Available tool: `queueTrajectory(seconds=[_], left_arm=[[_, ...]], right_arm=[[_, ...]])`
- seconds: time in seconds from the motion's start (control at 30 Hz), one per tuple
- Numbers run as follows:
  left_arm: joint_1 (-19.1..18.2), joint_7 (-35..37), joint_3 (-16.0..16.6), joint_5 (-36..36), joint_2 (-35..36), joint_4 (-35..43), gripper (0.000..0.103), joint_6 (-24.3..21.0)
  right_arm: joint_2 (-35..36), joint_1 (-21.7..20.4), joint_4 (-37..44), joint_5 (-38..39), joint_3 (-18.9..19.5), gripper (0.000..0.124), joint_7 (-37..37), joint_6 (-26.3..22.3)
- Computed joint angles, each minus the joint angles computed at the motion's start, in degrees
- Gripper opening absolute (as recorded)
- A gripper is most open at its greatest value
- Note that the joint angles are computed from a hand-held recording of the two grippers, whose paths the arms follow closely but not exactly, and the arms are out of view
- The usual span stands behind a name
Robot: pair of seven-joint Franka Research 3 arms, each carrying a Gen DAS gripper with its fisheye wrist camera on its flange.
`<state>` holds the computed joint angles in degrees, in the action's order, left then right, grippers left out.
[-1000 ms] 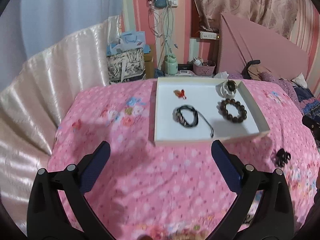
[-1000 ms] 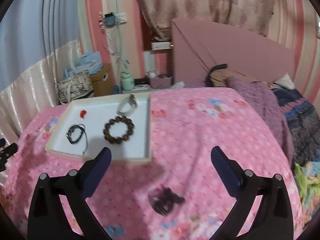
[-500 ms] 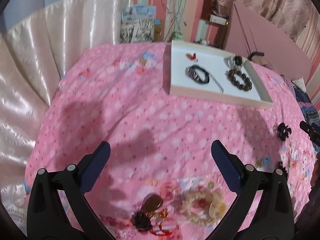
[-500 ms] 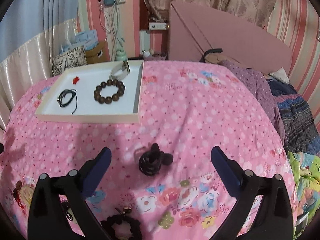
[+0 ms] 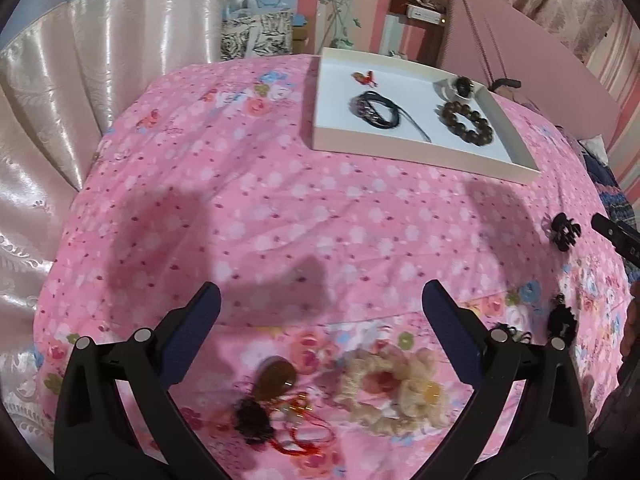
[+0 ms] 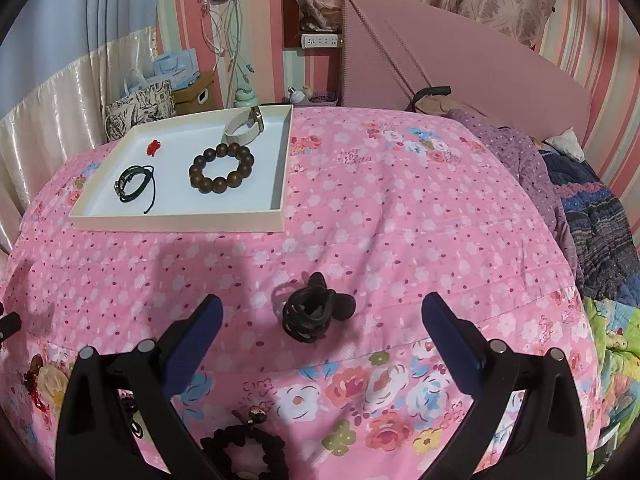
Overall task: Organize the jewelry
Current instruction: 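Raise both open tools from the tray and move them over the bedspread, then close the left tool on a small black clip while the right tool grasps the black claw clip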
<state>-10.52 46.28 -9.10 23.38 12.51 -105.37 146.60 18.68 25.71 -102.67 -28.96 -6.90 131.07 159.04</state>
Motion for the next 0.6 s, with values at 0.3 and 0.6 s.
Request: queueTrajectory(seconds=[0.3, 0.6], left_arm=[[-3.6, -0.9, -1.3, 1.2, 2.1, 3.7, 0.100, -0.7], [-5.7, 1.6, -2.3, -1.0, 5.6, 8.5, 0.099, -1.4]], right_arm=[[-0.6, -1.7, -0.6, 3.0, 1.5, 0.100, -3.9, -0.4], [-0.4, -3.4, -0.3, 9.6, 3.2, 0.100, -10.8, -1.3]])
